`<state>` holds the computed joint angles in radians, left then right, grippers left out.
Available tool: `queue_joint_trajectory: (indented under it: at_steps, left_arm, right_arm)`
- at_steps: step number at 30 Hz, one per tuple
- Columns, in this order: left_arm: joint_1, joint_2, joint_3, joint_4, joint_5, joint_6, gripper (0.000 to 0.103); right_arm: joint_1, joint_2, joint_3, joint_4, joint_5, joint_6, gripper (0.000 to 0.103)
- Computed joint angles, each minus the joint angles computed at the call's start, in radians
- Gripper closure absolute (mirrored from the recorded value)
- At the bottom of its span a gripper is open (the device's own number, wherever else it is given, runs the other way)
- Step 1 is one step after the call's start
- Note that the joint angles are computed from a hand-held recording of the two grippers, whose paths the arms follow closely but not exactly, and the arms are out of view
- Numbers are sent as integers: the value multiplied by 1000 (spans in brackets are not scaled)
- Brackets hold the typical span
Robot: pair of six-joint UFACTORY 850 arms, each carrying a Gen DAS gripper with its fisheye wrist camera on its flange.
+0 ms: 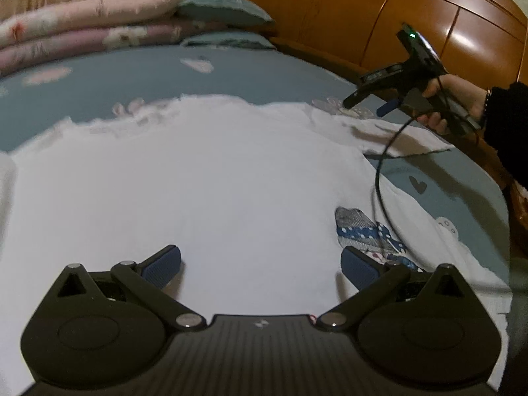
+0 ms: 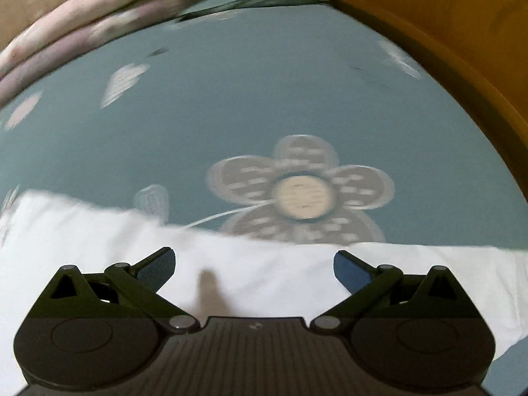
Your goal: Fold clothes
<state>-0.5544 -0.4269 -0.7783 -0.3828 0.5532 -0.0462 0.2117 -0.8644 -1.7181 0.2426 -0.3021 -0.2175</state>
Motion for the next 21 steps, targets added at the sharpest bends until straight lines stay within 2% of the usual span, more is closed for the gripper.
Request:
queue_joint_trajectory:
  at_steps: [5, 8, 12, 14, 16, 19, 21]
  left_arm:
    - [-1, 18, 11, -112, 12, 96, 1]
    - [9, 24, 17, -111, 14, 84, 1]
    - [12, 31, 21, -147, 13, 99, 1]
    - [9, 36, 24, -157, 18, 106, 1]
    - [5, 41, 27, -164, 24, 114, 1]
    - [2, 41, 22, -180, 19, 132, 1]
    - [-2, 42, 21, -186, 19, 144, 1]
  right_arm:
    - [61, -100, -131, -78, -70, 86, 0]
    - [83, -157, -190, -272, -25, 260, 0]
    - [74, -195, -271, -288, -51, 355, 0]
    - [64, -158, -230, -194, -45, 290, 0]
    - [54, -108, -163, -36, -45, 121, 0]
    - [50, -35, -60, 65, -68, -26, 0]
    - [38, -4, -7, 217, -96, -179, 0]
